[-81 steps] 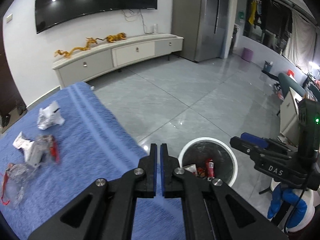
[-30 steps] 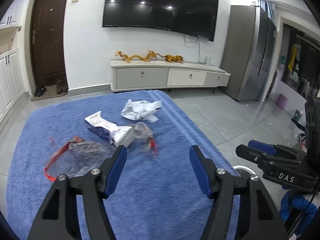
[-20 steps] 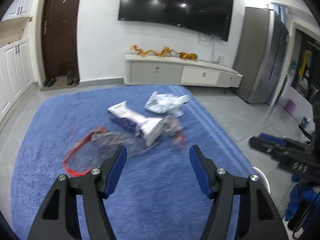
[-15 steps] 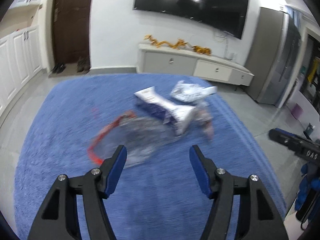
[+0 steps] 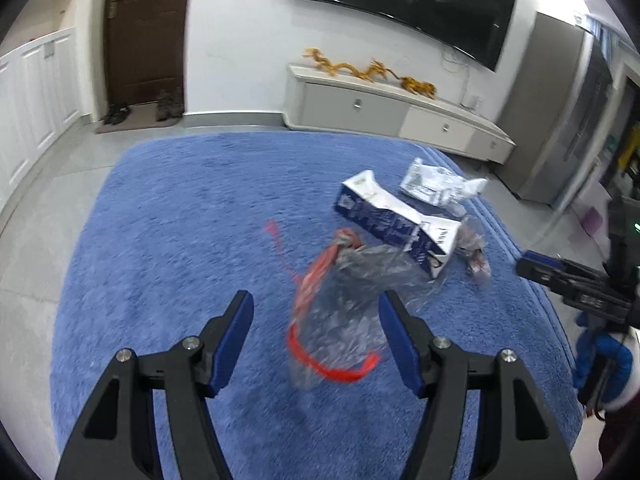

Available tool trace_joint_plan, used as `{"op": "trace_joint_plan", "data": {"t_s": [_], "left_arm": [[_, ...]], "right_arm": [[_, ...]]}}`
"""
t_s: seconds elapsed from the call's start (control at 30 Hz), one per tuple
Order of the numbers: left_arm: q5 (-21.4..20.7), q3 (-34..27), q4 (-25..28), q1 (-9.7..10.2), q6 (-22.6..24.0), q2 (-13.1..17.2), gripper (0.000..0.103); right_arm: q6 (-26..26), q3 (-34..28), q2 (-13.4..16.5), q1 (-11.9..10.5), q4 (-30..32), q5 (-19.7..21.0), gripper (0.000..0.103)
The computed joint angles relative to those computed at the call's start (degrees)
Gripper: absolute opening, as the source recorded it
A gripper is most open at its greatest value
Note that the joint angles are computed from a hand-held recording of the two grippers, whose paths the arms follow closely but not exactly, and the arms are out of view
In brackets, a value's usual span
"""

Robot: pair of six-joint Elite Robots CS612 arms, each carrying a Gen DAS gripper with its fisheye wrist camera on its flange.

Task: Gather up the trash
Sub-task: 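Grasp the blue-and-white milk carton with the left tool while the right tool grasps the red-striped wrapper, then carry both items over the bin and open both tools to drop them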

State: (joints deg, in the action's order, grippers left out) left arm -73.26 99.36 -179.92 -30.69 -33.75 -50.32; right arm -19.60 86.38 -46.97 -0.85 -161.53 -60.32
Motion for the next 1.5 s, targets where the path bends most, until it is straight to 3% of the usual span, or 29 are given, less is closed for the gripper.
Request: {"op": "trace_joint_plan", "data": {"t_s": [0.1, 0.37, 0.67, 0.7, 0.8, 0.97, 1.1, 1.27, 1.5], "left_arm": [[-2.6, -2.7, 1.2, 0.51, 2.9, 1.4, 0.063], [-4.2, -6.9, 3.4, 1.14, 5.3, 3.1, 0.063], [-6.6, -10.7, 7.5, 2.56, 3.0, 4.8, 0.063], [-6.9, -11.5, 8.2, 2.7, 2.8, 5.0, 0.063], [-9.0, -14.7, 11.3, 3.36, 0.1, 6.2, 0.063], [-12.7, -20.5, 18.8, 4.05, -6.7, 8.5, 0.065], [-11.9, -25.5, 27.6, 4.01, -11.6, 10.5, 0.066], [-10.5, -31.6, 36.3, 3.9, -17.1, 13.4, 0.066], [-11.7, -34.7, 35.6, 3.73, -19.2, 15.0, 0.069]], "right_arm": [[-1.0, -1.9, 1.2, 0.4, 1.8, 0.2, 0.052], [-2.0, -5.1, 3.2, 1.2, 4.2, 0.6, 0.052], [-2.3, -8.1, 5.3, 1.3, 6.6, 1.3, 0.052], [-2.0, -8.4, 5.5, 1.3, 7.1, 1.9, 0.048], [-2.0, -8.8, 5.9, 1.2, 7.9, 2.4, 0.031], [-2.5, -8.0, 5.7, 0.9, 7.4, 3.1, 0.025], [-3.1, -7.3, 5.3, 0.8, 7.2, 4.4, 0.017], [-4.1, -5.5, 4.4, 0.5, 6.3, 5.9, 0.014], [-3.9, -2.8, 3.2, -0.7, 5.4, 8.2, 0.013]]}}
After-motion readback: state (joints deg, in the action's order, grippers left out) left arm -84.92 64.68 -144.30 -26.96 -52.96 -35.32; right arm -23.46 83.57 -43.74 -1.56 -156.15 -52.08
